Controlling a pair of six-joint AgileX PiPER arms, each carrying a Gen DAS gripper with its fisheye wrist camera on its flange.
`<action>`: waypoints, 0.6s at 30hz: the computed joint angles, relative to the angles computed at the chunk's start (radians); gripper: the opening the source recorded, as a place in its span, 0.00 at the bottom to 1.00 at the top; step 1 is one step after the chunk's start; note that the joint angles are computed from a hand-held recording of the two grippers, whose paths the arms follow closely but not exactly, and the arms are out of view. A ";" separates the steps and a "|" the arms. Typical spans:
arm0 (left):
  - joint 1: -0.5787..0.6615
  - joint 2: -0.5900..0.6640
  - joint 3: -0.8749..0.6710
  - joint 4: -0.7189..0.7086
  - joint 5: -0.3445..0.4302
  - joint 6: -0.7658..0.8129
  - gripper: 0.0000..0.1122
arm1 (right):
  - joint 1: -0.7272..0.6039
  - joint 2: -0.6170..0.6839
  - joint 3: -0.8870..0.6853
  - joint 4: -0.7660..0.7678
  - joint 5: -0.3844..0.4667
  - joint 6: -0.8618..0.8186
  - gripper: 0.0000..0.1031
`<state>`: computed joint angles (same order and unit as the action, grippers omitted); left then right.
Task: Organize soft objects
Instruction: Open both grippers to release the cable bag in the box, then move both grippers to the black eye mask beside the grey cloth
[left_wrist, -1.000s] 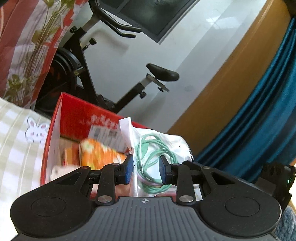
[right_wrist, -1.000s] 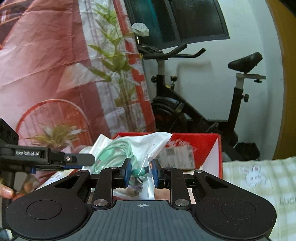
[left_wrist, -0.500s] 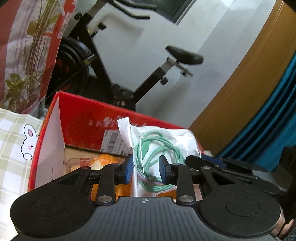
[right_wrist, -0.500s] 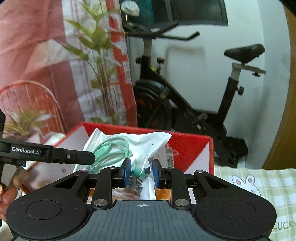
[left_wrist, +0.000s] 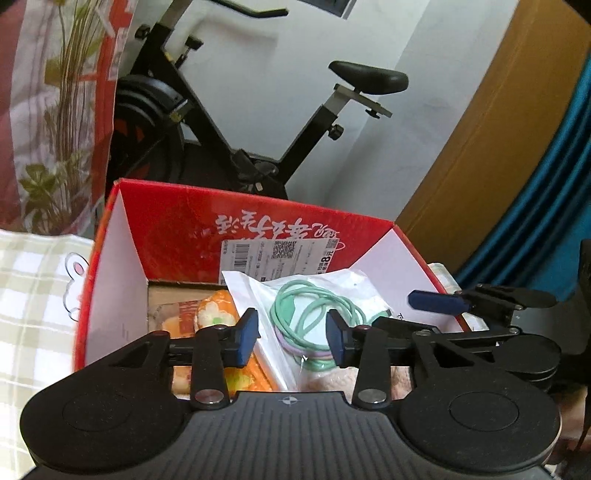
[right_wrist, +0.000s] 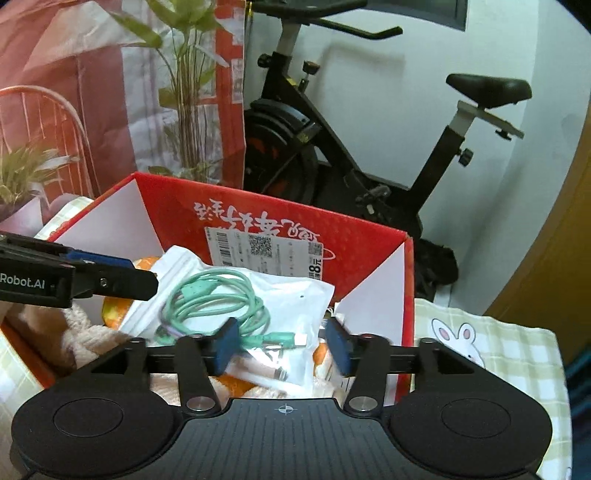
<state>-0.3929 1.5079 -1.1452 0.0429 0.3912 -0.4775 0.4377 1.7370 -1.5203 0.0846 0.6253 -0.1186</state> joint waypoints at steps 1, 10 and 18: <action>-0.014 -0.013 0.004 0.055 0.006 -0.044 0.47 | 0.006 -0.014 0.014 -0.008 -0.005 0.009 0.52; -0.192 -0.120 0.023 0.532 0.150 -0.442 0.72 | 0.031 -0.163 0.144 -0.052 -0.042 0.054 0.76; -0.413 -0.238 0.112 0.799 0.392 -0.743 0.88 | 0.036 -0.376 0.378 0.045 -0.165 0.028 0.99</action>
<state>-0.8059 1.2696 -1.0329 0.8418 0.7830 -1.2206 0.4737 1.3606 -1.1426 0.1297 0.4606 -0.0910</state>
